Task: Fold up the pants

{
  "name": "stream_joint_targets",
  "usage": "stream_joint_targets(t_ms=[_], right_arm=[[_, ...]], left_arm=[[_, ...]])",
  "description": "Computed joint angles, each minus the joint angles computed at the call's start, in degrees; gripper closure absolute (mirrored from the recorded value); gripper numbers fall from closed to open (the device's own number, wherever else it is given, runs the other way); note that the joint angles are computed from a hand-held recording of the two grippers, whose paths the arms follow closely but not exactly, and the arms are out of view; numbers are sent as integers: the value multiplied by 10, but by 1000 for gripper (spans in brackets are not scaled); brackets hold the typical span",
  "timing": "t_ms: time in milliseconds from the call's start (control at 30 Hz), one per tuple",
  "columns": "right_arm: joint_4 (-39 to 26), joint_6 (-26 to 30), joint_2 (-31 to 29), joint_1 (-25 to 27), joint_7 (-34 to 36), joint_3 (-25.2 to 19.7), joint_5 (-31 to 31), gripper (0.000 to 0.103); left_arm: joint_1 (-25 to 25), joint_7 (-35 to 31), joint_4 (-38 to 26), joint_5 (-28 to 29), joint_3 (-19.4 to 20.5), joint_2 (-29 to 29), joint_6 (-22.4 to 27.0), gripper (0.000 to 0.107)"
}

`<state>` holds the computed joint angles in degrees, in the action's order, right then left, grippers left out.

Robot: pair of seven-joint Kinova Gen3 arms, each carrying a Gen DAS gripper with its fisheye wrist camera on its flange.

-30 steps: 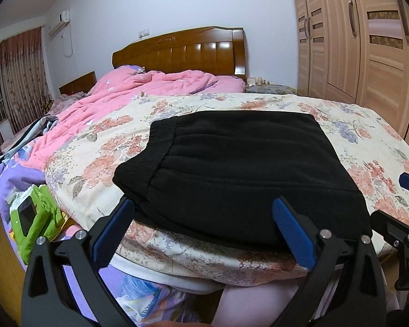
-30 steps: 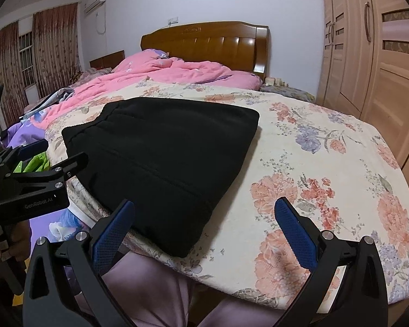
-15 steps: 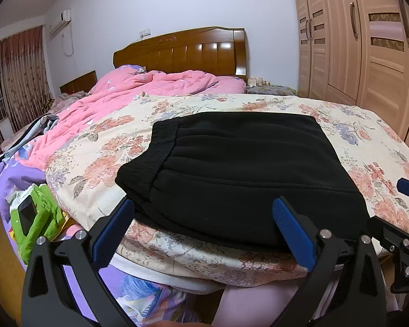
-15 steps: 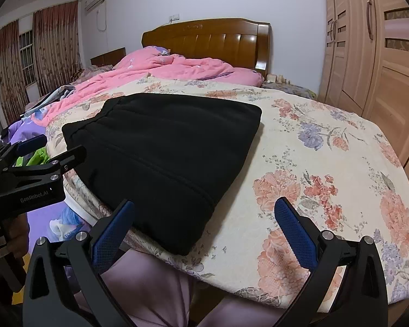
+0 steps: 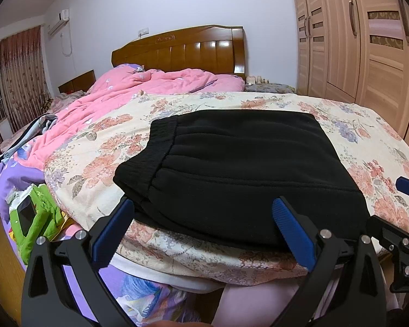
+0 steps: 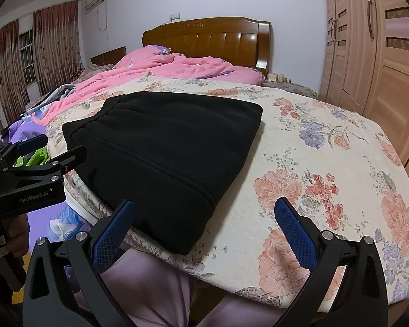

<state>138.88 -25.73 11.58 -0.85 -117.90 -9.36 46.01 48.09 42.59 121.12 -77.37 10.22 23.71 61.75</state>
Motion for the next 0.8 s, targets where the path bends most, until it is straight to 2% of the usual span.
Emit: stream_joint_targets(t_ms=[800], right_arm=[[-1,-3,8,5,-3,-2,9,4]], left_arm=[[-5,0,8,-4,1,-2,-10,6]])
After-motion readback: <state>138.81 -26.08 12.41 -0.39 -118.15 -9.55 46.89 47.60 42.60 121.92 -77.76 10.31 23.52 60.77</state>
